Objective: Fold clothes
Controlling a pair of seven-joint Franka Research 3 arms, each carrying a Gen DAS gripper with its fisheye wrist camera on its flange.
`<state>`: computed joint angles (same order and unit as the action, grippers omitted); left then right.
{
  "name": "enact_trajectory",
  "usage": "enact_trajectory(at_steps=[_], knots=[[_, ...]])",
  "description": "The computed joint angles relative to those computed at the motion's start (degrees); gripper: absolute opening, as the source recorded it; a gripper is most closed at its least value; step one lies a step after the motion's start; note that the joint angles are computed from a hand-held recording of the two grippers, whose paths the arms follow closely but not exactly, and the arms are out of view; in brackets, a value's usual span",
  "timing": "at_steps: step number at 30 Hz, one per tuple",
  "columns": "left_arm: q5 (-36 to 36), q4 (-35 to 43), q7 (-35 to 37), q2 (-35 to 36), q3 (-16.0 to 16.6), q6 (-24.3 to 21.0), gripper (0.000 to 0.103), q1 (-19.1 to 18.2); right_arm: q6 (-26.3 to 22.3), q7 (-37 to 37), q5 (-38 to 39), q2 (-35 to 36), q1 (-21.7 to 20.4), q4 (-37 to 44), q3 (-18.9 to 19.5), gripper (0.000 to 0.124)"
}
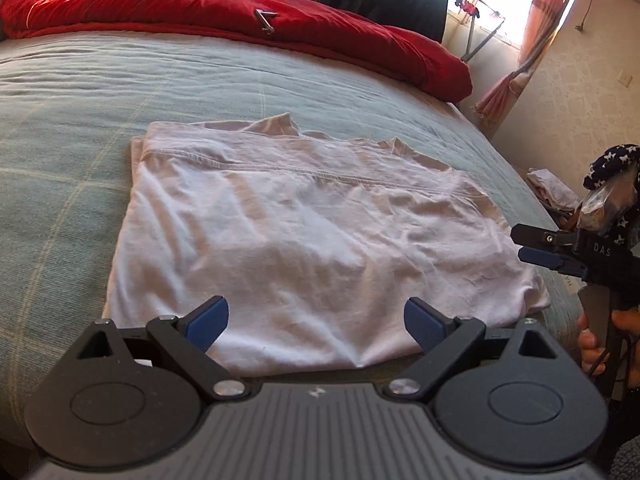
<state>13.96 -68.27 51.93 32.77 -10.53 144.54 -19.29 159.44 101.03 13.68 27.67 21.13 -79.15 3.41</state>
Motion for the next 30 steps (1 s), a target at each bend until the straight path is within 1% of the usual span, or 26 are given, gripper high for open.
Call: enact_trajectory(at_steps=[2, 3, 5, 8, 12, 15, 17, 19, 22, 27, 28, 30], knots=[[0.5, 1.2, -0.5, 0.8, 0.5, -3.2, 0.094, -0.8, 0.2, 0.8, -1.1, -0.8, 0.7, -1.2, -0.9, 0.103], [1.1, 0.9, -1.2, 0.5, 0.9, -4.0, 0.094, -1.1, 0.4, 1.3, -1.5, -1.1, 0.8, -1.7, -1.3, 0.103], [1.8, -0.9, -2.1, -0.8, 1.1, -3.9, 0.094, -1.3, 0.5, 2.2, -1.7, -1.3, 0.8, -2.2, -1.5, 0.103], [3.4, -1.8, -3.4, -1.9, 1.6, -4.7, 0.094, -1.8, -0.4, 2.7, -1.2, -0.1, 0.1, -0.6, -1.0, 0.103], [6.1, -1.0, -4.7, -2.1, 2.2, -6.4, 0.094, -2.6, -2.1, -1.6, -0.3, 3.8, -0.9, 5.7, 1.2, 0.103], [6.6, -1.1, -5.1, -2.1, 1.9, -6.3, 0.094, -2.5, -5.6, -2.9, -1.3, 8.3, 0.1, 13.0, 0.7, 0.103], [6.9, -1.3, -5.3, -2.2, 1.9, -6.4, 0.094, -2.5, -9.6, -2.1, -2.5, 12.0, 1.0, 18.7, -0.3, 0.103], [7.1, -1.9, -5.7, -2.6, 2.0, -6.5, 0.094, -2.4, -11.9, -1.2, -3.7, 14.0, 1.9, 21.6, -1.3, 0.103], [7.4, -3.4, -6.6, -3.4, 2.0, -6.2, 0.094, -2.1, -8.7, -2.3, -5.8, 13.0, 2.9, 18.4, -2.1, 0.103], [8.4, -4.3, -7.9, -3.9, 2.2, -5.6, 0.094, -1.9, -7.5, -6.5, -4.2, 12.5, 1.3, 16.4, 0.2, 0.103], [8.4, -4.6, -7.9, -4.0, 2.1, -4.9, 0.094, -1.6, -7.2, -7.6, -3.5, 12.3, 0.9, 16.0, 0.7, 0.103], [7.9, -5.4, -7.6, -4.3, 1.8, -2.8, 0.094, -0.9, -8.0, -10.9, -3.1, 11.9, 0.3, 15.8, 1.4, 0.103]])
